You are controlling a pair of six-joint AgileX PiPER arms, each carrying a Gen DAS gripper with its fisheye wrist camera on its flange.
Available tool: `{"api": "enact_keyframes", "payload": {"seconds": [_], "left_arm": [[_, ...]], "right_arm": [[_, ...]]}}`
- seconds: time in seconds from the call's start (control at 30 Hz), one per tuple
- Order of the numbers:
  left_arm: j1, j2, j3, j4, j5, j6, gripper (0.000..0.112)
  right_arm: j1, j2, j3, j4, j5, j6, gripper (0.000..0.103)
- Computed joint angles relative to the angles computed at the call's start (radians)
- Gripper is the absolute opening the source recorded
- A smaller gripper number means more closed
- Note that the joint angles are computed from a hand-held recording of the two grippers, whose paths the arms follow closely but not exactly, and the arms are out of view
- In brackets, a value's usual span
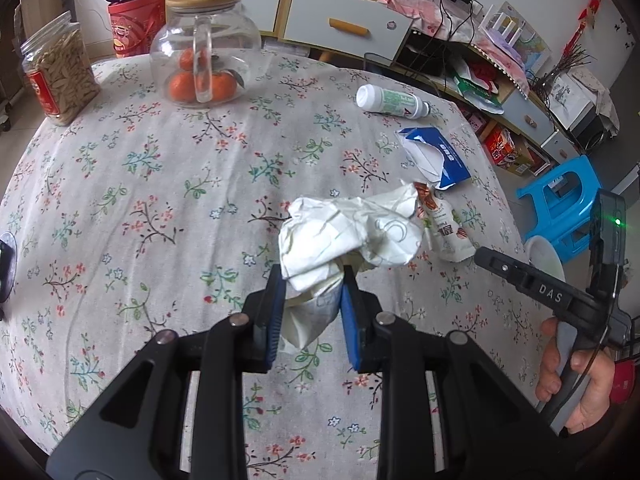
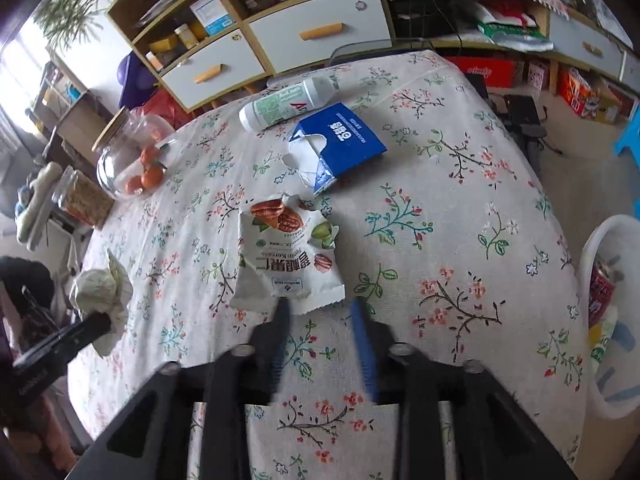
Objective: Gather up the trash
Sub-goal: 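Grasp the nut snack bag with the right tool while the left tool holds the white bag, then carry both bags over the white bucket and open both tools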
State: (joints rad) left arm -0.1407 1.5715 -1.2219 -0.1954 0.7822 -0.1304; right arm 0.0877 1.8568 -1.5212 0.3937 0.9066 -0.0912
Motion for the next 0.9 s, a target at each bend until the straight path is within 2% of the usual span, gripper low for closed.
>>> {"api": "enact_keyframes", "payload": {"seconds": [0.07,0.1,0.23,0.27,0.33,0.4,0.47,0.6,0.77,0.9], "left_arm": [[-0.007,-0.002,0.000,0.000,-0.002,0.003,0.028],[-0.009,-0.004,0.002,0.004,-0.004,0.003,0.028],[0.011,0.005,0.006,0.001,-0.003,0.012,0.028],[0.018,0.007,0.008,0.002,-0.004,0.012,0.028],[0.029,0.010,0.012,0.009,-0.004,0.009,0.028],[0.042,0.008,0.018,0.007,-0.003,0.013,0.028],[0.049,0.001,0.025,0.007,-0.002,0.014,0.028],[0.052,-0.017,0.038,0.004,-0.002,0.020,0.028],[0.045,-0.043,0.049,0.000,-0.006,0.026,0.028],[0.025,-0.058,0.046,0.007,-0.011,0.017,0.028]], "right_arm": [[0.005,0.016,-0.012,0.010,-0.017,0.008,0.061],[0.014,0.031,-0.028,0.001,-0.021,0.017,0.061],[0.095,0.103,-0.084,-0.173,-0.044,0.137,0.061],[0.118,0.102,-0.072,-0.228,-0.077,0.167,0.061],[0.175,0.107,-0.077,-0.369,-0.098,0.228,0.049],[0.202,0.114,-0.092,-0.403,-0.084,0.232,0.019],[0.210,0.109,-0.091,-0.400,-0.081,0.212,0.012],[0.196,0.064,-0.051,-0.348,-0.094,0.180,0.007],[0.163,-0.028,0.003,-0.316,-0.099,0.133,0.006],[0.088,-0.102,0.045,-0.298,-0.078,0.121,0.006]]}}
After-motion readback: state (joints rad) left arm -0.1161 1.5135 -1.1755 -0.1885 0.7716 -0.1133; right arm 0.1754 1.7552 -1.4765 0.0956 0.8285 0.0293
